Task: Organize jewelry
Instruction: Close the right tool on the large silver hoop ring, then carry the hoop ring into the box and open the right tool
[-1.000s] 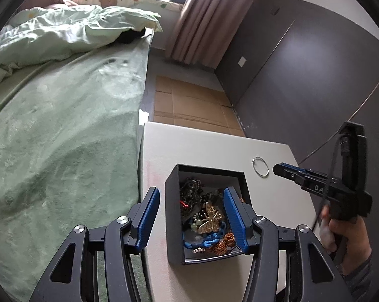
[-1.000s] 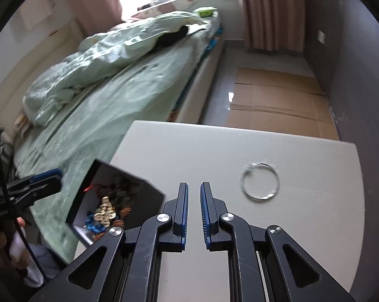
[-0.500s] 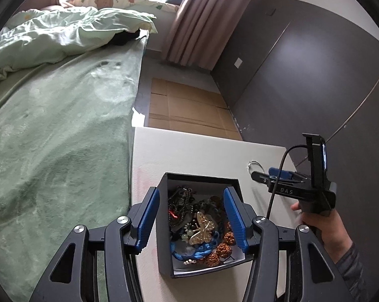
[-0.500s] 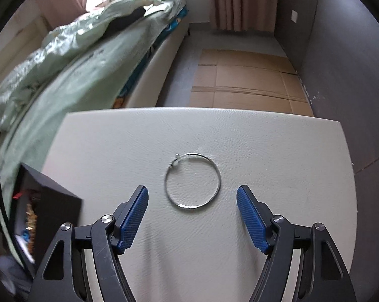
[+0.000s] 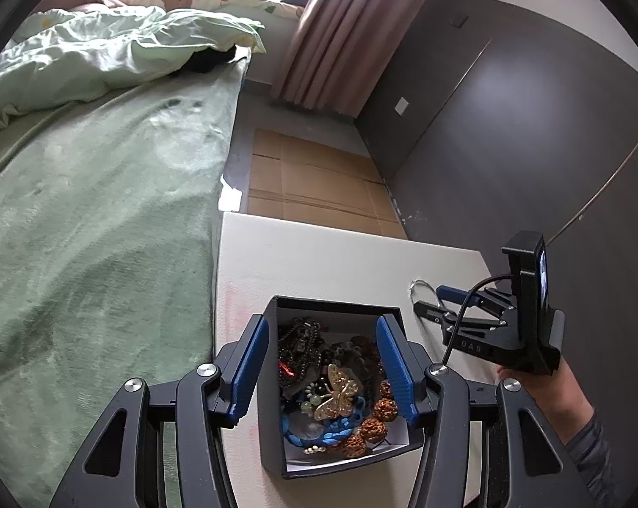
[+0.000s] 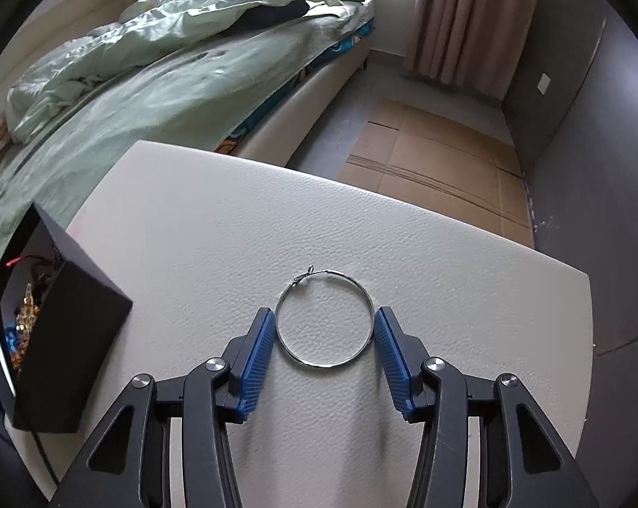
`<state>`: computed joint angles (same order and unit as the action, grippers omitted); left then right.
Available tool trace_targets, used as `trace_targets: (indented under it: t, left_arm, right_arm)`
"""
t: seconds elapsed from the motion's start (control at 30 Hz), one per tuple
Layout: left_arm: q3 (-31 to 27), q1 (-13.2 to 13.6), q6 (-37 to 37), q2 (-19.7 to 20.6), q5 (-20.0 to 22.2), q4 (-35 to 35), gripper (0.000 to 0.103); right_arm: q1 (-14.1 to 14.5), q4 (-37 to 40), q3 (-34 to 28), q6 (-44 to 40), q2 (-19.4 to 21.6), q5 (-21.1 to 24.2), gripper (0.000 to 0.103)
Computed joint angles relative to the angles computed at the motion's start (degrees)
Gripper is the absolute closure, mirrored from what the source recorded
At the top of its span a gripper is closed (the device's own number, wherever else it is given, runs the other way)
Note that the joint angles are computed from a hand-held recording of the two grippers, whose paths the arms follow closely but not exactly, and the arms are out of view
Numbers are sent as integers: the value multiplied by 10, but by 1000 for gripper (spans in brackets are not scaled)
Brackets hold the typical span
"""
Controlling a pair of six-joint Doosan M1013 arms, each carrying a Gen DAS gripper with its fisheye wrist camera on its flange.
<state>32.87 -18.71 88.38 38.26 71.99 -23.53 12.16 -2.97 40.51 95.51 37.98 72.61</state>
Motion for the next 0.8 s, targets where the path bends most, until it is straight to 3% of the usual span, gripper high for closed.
trace_targets:
  t: [0.33,0.67,0.7,0.8]
  left_arm:
    - [19,6,-8,-14,-19,4,48]
    - [40,8,-9,-31,-42,1,48]
    - [42,8,-8,-33,-42,3,47]
    - [52,8,-5,-41,-53,7,30]
  right_arm:
    - [-1,57,10,3,-12,6,54]
    - [14,112,20,-4,-43,-43,54]
    - [16,120,19,-9,-44,-48,54]
    - [22,144,16,-26,-47,-59,54]
